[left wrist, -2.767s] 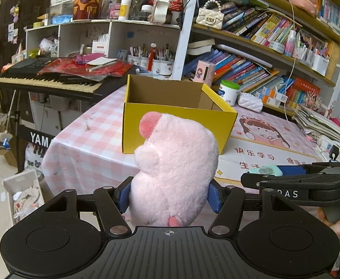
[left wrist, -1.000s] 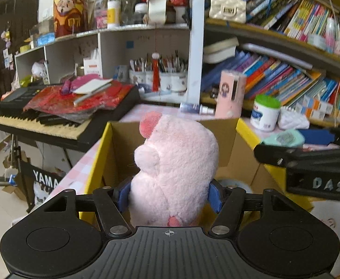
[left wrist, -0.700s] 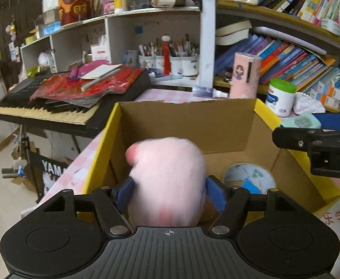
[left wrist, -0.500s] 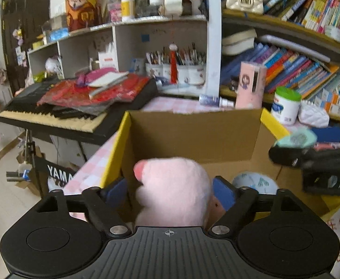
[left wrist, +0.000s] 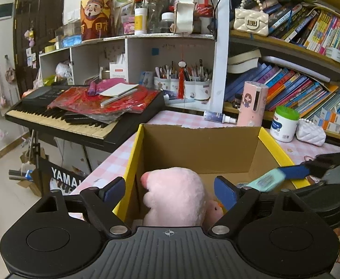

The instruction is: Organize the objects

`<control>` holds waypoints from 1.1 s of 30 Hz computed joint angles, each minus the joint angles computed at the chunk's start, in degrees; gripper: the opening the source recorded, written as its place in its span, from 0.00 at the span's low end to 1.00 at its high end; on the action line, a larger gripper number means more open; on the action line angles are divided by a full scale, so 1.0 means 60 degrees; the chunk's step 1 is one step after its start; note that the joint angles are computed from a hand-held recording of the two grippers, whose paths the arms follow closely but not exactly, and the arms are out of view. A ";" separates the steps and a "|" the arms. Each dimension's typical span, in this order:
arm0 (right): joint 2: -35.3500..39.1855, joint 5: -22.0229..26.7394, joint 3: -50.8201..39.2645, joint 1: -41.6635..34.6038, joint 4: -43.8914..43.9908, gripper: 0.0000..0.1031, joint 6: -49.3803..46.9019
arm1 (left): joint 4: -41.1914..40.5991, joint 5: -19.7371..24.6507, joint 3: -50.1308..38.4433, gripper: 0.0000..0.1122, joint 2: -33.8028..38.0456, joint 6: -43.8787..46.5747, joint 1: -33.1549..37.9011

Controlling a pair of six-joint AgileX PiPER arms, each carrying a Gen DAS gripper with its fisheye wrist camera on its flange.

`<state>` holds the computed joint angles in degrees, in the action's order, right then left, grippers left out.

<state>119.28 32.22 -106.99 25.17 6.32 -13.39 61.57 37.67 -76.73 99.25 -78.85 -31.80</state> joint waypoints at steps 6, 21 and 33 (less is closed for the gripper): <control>0.0341 0.0365 -0.0447 0.0146 -0.0173 0.65 0.0075 | 0.0232 0.0165 0.0461 0.77 -0.0392 -0.0439 -0.0203; -0.1758 -0.1376 0.2408 0.0752 -0.3153 0.85 0.3856 | 0.0997 0.1186 0.1480 0.88 -0.1503 -0.1776 -0.0989; -0.3565 0.0432 0.4313 0.2384 -0.9490 1.00 1.1417 | 0.0538 0.2043 0.2160 0.91 -0.2264 -0.1668 -0.1999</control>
